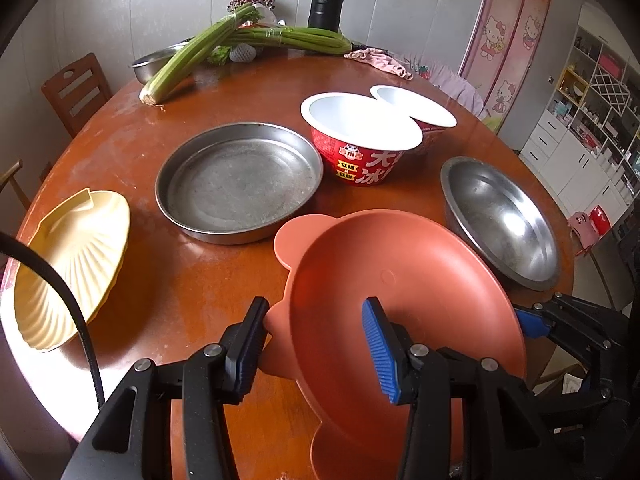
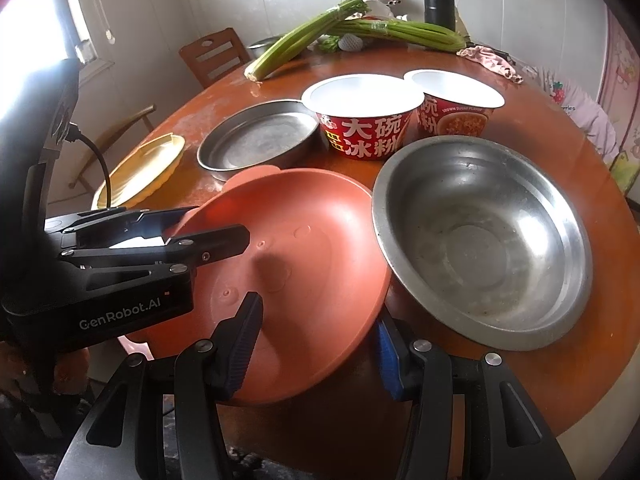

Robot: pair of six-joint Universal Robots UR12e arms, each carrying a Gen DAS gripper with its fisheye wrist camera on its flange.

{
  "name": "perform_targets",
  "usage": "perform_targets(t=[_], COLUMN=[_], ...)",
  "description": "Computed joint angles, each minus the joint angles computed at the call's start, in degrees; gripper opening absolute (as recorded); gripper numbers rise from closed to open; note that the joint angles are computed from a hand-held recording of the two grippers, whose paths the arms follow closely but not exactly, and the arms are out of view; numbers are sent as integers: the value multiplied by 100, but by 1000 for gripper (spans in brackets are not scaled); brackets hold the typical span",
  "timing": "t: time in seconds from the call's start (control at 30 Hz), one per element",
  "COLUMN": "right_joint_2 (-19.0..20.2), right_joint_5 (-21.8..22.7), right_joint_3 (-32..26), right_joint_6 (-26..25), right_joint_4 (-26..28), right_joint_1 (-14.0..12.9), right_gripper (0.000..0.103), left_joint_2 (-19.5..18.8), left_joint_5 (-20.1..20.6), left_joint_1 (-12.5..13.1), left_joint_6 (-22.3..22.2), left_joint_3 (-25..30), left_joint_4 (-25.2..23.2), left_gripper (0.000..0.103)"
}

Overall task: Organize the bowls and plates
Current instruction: 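Carry the orange bear plate onto the yellow shell plate and lower it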

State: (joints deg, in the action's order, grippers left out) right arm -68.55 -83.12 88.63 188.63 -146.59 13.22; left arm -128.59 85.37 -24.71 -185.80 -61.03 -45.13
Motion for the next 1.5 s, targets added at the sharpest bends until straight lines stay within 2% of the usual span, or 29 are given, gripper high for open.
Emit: perform_targets(t=[0.4,0.83,1.23,1.5], right_joint_2=[-20,164,693,1162], right_joint_5=[89,222,425,743], right_joint_3=[-22,-372,-1285,-2053], right_joint_6=[-96,-398,-1001,-1353], right_joint_4=[-99,-152,-3,375], right_joint_1=[57,243,510,643], right_gripper=[55,55,56,56], left_joint_2=[204,509,741,781], left_joint_5=[71,164,479,708], left_joint_1=[42,223,512,737], left_joint_6=[-96,-404,-907,-1164], left_joint_3=[-288,-751,-1141,-1183], left_joint_4=[346,951,1401,1432], left_gripper=[48,48,48,48])
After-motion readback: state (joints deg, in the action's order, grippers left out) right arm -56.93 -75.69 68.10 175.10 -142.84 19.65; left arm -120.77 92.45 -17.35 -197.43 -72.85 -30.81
